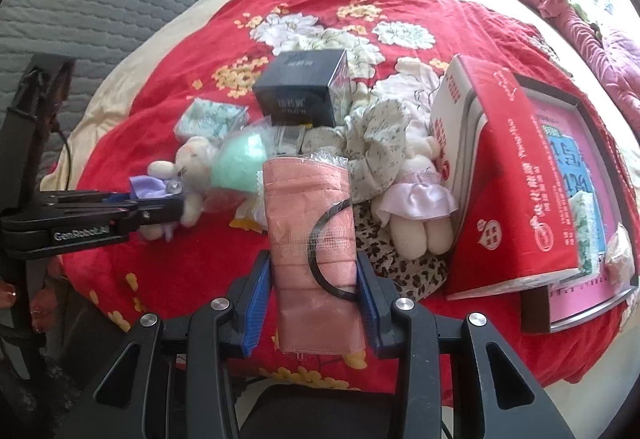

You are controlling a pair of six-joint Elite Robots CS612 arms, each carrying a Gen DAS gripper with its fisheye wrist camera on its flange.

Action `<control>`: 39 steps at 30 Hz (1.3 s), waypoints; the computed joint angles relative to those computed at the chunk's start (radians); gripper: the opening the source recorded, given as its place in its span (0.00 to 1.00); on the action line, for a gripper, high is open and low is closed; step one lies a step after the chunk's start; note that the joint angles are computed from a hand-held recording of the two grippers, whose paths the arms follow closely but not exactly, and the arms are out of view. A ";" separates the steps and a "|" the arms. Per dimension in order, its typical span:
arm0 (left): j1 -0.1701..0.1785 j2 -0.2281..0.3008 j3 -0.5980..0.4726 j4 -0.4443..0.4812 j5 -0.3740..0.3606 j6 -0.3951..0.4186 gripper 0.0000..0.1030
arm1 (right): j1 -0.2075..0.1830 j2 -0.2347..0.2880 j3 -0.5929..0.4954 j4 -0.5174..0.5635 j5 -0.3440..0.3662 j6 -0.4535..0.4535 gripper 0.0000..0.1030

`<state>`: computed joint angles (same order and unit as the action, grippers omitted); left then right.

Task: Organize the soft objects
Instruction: 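Grasp the pink corded packet with the right gripper while the left gripper grasps the teddy bear, then carry the teddy bear with the left gripper while the right gripper carries the pink packet to the tray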

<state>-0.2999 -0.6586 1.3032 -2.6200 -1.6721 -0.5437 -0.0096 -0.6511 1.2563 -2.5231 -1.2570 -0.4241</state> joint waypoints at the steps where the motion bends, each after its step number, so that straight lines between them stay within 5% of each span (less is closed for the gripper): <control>1: -0.001 -0.005 0.005 -0.006 0.006 -0.003 0.31 | -0.001 -0.001 0.001 -0.004 0.004 0.003 0.40; 18: -0.018 -0.069 0.025 -0.136 0.065 0.024 0.31 | -0.037 -0.036 0.029 -0.105 0.062 0.097 0.40; 39: -0.080 -0.046 -0.076 -0.141 0.028 0.109 0.31 | -0.104 -0.090 0.074 -0.262 0.098 0.225 0.40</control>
